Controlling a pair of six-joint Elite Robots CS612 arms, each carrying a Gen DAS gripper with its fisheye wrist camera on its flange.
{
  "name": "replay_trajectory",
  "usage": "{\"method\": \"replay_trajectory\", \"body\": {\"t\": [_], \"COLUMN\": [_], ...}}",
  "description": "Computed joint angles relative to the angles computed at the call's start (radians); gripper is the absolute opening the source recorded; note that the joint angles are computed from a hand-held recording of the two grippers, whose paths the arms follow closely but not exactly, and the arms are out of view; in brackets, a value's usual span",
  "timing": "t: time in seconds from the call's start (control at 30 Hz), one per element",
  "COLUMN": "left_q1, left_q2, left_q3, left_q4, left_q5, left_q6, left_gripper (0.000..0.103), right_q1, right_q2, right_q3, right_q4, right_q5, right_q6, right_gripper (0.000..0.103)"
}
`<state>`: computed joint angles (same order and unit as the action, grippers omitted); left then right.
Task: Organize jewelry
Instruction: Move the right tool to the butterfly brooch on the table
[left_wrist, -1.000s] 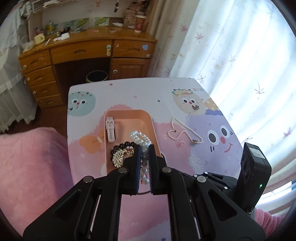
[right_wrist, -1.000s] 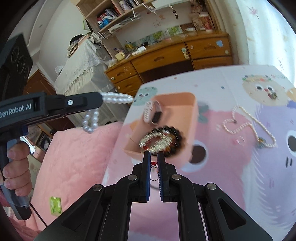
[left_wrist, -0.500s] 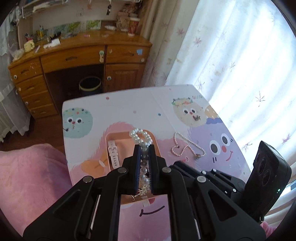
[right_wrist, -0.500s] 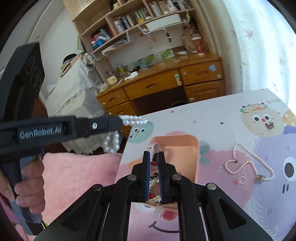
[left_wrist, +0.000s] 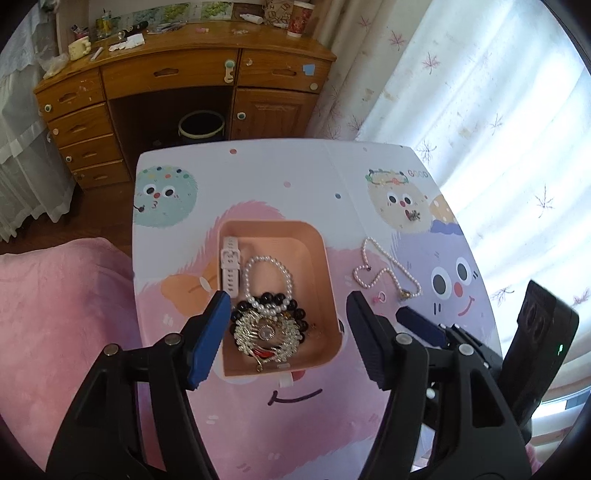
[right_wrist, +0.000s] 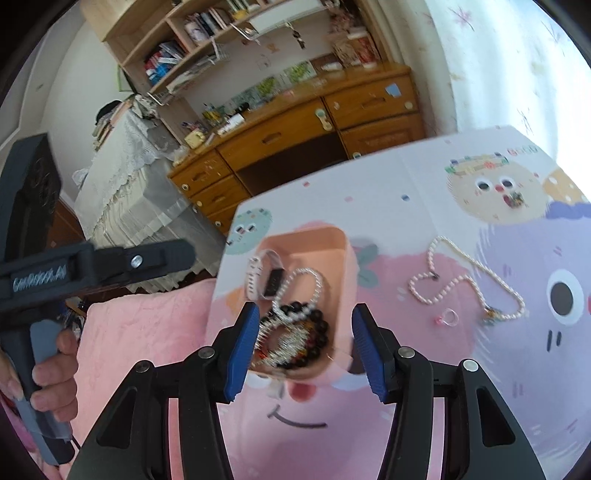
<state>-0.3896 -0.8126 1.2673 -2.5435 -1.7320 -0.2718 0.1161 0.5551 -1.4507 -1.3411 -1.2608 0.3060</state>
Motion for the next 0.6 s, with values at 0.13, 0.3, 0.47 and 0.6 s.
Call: {"method": "replay_trajectory", "body": {"t": [0.13, 0.3, 0.47, 0.6], "left_q1": [-0.023, -0.059, -0.091, -0.123], "left_q2": [-0.004, -0.005, -0.001, 0.007], "left_q3": [0.006, 0.015, 0.019, 0.020], "left_q4": [0.037, 0.045, 0.011, -0.001], "left_q5": [-0.006, 0.019, 0.036, 0.085], "left_q6": [-0.015, -0.082, -0.192, -0.256], "left_gripper": [0.062, 0.062, 0.062, 0.062], "right_q1": [-0.037, -0.091, -0.155, -0.198], "right_q2": [-0.002, -0.021, -0.048, -0.081], "right_q3": [-0.019, -0.019, 0.013, 0.065], "right_q4": [0.081, 0.177, 0.242, 0.263], "right_q5": [0.034, 0.066, 0.126, 0.162], "right_q6": [-0.013, -0.067, -0.106, -0.162], "right_gripper": [0.058, 0.063, 0.063, 0.063]}}
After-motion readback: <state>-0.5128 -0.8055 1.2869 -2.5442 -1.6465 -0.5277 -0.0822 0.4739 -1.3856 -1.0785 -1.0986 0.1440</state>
